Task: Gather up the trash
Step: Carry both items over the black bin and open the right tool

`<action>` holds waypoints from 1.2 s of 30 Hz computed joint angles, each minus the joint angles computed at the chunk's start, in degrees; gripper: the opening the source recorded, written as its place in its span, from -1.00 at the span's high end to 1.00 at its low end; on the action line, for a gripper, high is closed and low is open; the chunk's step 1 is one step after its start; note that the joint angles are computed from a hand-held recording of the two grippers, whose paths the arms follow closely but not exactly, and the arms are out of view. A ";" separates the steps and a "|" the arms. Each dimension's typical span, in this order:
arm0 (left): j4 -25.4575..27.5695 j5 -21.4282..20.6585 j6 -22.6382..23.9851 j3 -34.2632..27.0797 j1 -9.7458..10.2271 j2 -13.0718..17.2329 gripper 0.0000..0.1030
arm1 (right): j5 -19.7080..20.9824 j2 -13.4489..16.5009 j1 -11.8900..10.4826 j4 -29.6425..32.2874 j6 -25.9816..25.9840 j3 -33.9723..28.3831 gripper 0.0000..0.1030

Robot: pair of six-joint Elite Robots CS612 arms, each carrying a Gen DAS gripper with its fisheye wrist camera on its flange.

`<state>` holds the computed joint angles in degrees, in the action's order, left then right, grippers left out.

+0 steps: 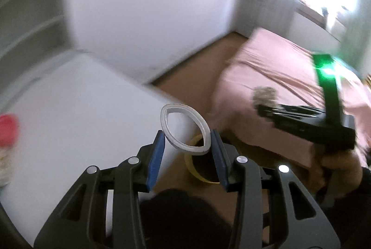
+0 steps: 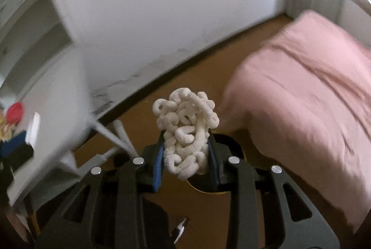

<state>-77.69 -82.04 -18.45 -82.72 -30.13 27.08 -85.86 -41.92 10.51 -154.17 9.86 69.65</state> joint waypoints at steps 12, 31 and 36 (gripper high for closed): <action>-7.51 -13.23 1.77 25.23 -0.32 -3.02 0.24 | 3.13 9.20 -4.26 17.63 4.75 -9.20 0.37; -12.04 -16.10 -1.63 36.38 1.02 -4.87 -0.16 | 7.28 15.82 -4.82 26.00 5.89 -18.12 0.25; -11.47 -15.18 -0.32 32.80 0.76 -3.62 -0.33 | 6.60 15.80 -4.41 24.72 5.15 -18.38 -0.13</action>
